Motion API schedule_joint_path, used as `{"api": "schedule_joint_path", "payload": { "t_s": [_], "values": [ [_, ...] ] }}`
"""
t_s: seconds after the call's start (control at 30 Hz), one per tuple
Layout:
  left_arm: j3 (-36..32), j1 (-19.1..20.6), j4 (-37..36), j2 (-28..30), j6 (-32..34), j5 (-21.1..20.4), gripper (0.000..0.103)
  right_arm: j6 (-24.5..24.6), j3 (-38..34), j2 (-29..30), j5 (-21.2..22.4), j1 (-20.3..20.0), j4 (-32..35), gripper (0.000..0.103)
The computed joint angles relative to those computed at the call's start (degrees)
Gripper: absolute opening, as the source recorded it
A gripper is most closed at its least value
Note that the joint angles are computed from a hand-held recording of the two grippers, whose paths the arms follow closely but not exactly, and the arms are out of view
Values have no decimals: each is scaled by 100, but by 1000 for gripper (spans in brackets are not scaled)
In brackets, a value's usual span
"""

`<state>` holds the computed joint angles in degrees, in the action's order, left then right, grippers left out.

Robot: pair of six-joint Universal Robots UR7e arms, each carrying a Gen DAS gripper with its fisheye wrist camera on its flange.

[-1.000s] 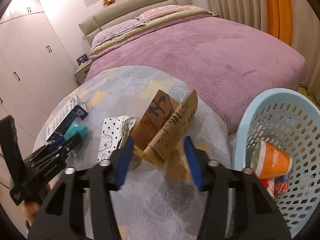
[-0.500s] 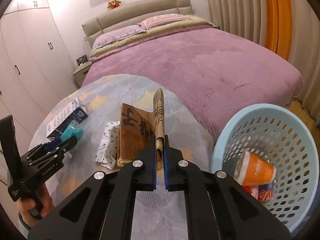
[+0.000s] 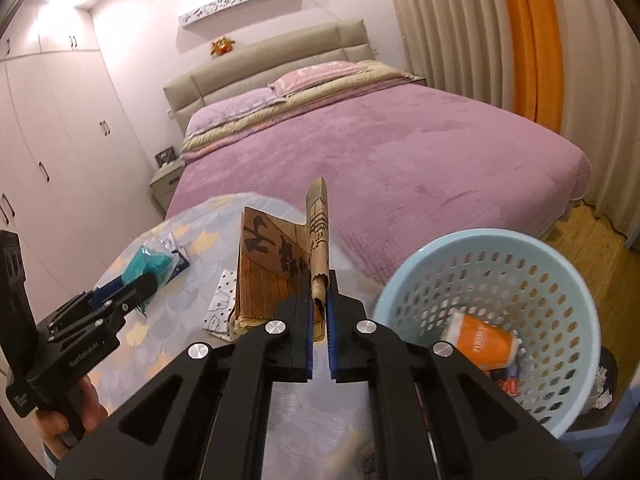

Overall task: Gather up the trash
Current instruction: 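Carry the teal packet and paper bag over the basket and open both tools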

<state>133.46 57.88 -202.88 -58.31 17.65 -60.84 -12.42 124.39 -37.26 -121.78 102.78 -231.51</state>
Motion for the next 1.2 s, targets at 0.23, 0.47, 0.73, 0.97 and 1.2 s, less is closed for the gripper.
{"api": "schedule_joint_path", "payload": {
  "t_s": [0.23, 0.47, 0.73, 0.97, 1.2],
  "values": [
    [-57, -227, 345, 251, -308, -435, 42, 57, 474, -389, -135, -178, -413, 4],
    [-247, -542, 484, 788, -341, -600, 42, 236, 945, -745, -40, -562, -744, 4],
    [-528, -701, 843, 1329, -398, -766, 42, 498, 1226, -1107, -194, -1002, -541, 4],
    [-707, -796, 1017, 1591, -388, -621, 44, 694, 1391, -1330, 199, -1576, -197, 4],
    [-889, -829, 1240, 1683, -632, -407, 57, 722, 1556, -1431, 542, -1882, -171, 10]
  ]
}}
